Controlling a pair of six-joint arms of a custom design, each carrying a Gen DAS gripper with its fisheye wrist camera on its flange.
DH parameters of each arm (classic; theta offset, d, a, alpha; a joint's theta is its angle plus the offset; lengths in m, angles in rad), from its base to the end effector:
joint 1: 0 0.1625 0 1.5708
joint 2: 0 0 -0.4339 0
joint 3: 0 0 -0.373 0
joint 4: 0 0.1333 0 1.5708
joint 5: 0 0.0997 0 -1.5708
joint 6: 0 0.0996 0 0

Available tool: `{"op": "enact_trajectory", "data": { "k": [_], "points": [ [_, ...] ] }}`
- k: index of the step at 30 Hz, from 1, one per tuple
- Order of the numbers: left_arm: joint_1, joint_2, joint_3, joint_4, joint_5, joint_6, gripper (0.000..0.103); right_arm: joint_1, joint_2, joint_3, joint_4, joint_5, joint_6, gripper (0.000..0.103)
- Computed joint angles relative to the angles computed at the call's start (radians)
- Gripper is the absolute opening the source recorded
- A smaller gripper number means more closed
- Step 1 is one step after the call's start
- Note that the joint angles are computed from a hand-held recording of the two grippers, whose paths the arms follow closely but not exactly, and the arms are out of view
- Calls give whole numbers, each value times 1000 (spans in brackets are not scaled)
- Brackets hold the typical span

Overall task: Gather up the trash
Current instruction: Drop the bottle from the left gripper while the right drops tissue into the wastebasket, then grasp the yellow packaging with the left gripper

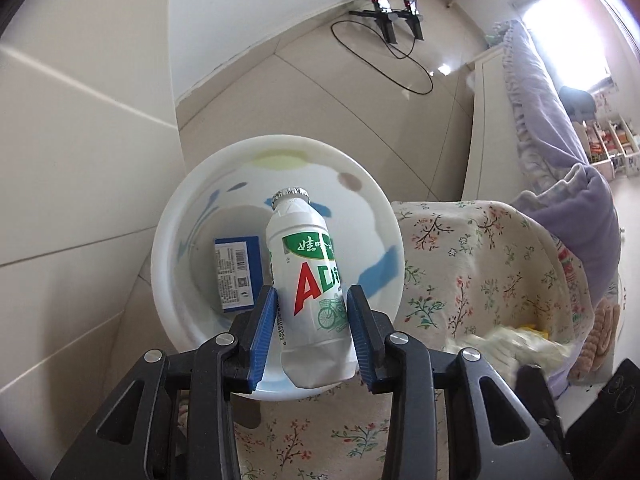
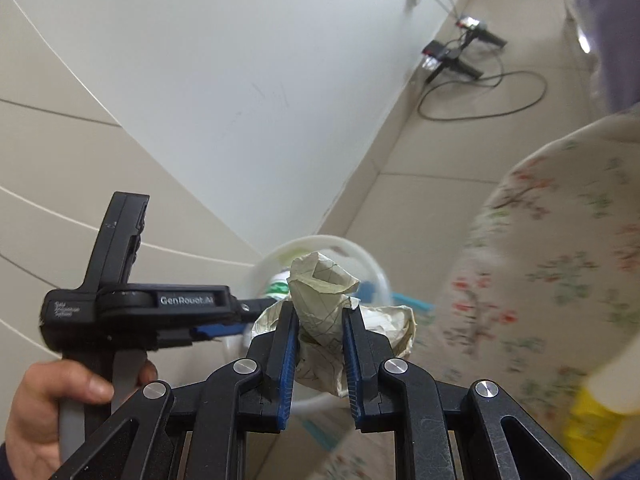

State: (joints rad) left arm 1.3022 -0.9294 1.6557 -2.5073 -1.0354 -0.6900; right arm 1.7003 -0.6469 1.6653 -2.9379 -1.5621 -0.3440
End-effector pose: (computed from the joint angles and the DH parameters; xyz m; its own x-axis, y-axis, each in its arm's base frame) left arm 0.0040 -0.6793 0.1995 -0.8265 -0.5033 -0.2520 -0.3457 0.8072 -0.4785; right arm 0.2195 -0.6468 0.0470 -0.8922 -0.4386 0.1075 -0.4485 0.8328 -0.3244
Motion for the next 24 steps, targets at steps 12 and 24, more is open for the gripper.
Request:
{"op": "enact_trajectory", "data": {
  "k": [12, 24],
  "points": [
    [-30, -67, 69, -108, 116, -60, 59, 41, 181, -189, 113, -79, 28, 57],
    [-70, -26, 42, -115, 60, 42, 59, 11, -37, 31, 64, -109, 3, 59]
  ]
}}
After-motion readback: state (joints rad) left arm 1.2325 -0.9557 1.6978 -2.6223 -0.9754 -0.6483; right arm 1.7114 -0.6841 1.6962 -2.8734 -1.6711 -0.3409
